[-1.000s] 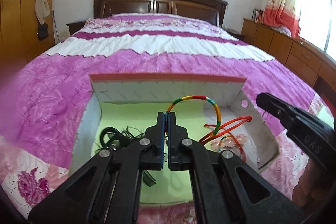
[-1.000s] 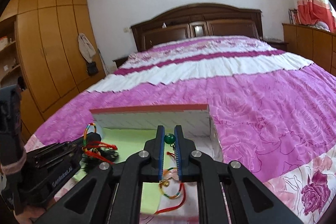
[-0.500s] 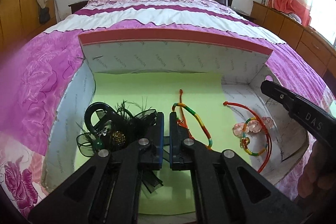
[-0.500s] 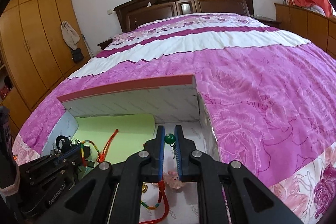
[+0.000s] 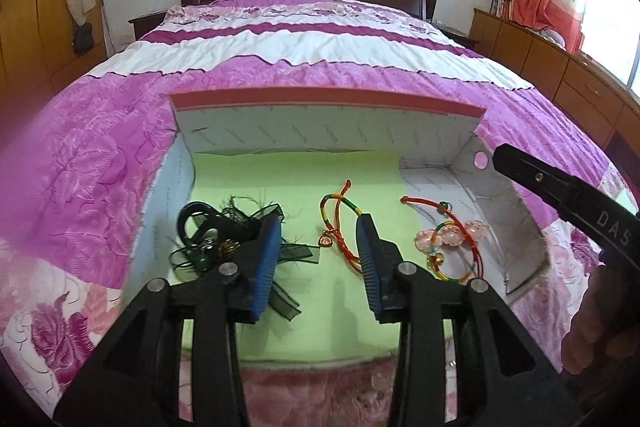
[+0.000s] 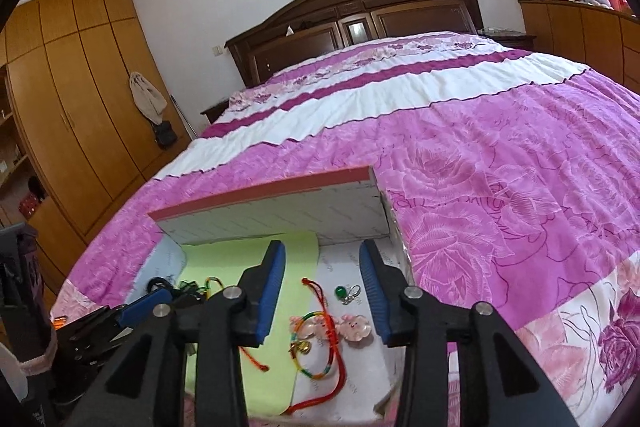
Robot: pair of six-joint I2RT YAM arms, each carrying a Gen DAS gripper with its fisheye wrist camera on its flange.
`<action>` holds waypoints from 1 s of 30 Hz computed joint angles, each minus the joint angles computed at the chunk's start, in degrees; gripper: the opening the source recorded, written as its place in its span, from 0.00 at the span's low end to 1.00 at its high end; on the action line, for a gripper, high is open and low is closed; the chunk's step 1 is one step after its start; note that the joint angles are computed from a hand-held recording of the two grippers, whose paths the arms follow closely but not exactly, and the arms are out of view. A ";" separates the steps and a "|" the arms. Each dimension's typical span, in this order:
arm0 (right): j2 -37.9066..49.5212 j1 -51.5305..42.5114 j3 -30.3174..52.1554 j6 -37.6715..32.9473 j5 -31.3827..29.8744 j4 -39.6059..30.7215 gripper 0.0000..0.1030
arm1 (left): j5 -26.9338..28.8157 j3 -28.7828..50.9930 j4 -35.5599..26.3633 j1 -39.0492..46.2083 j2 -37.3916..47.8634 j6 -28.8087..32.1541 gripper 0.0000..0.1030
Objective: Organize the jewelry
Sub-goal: 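Carry the bracelet and green charm into the pink box and open both tools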
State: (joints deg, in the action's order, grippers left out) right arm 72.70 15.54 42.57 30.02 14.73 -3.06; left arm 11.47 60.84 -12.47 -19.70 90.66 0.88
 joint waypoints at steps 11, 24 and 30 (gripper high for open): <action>-11.68 6.09 -1.53 4.79 4.31 -7.59 0.46 | 2.50 -1.58 -4.38 2.66 -8.04 0.89 0.31; -20.62 18.09 -2.18 14.87 11.23 -20.25 0.46 | 7.20 -4.29 -10.45 8.08 -15.67 3.86 0.31; -22.61 22.77 -2.42 18.56 14.36 -24.56 0.46 | 9.19 -6.02 -12.83 11.42 -17.71 5.36 0.32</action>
State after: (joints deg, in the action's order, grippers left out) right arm 50.09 38.31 40.15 48.57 29.09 -27.61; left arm 20.66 54.81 -25.30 -8.28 72.95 6.24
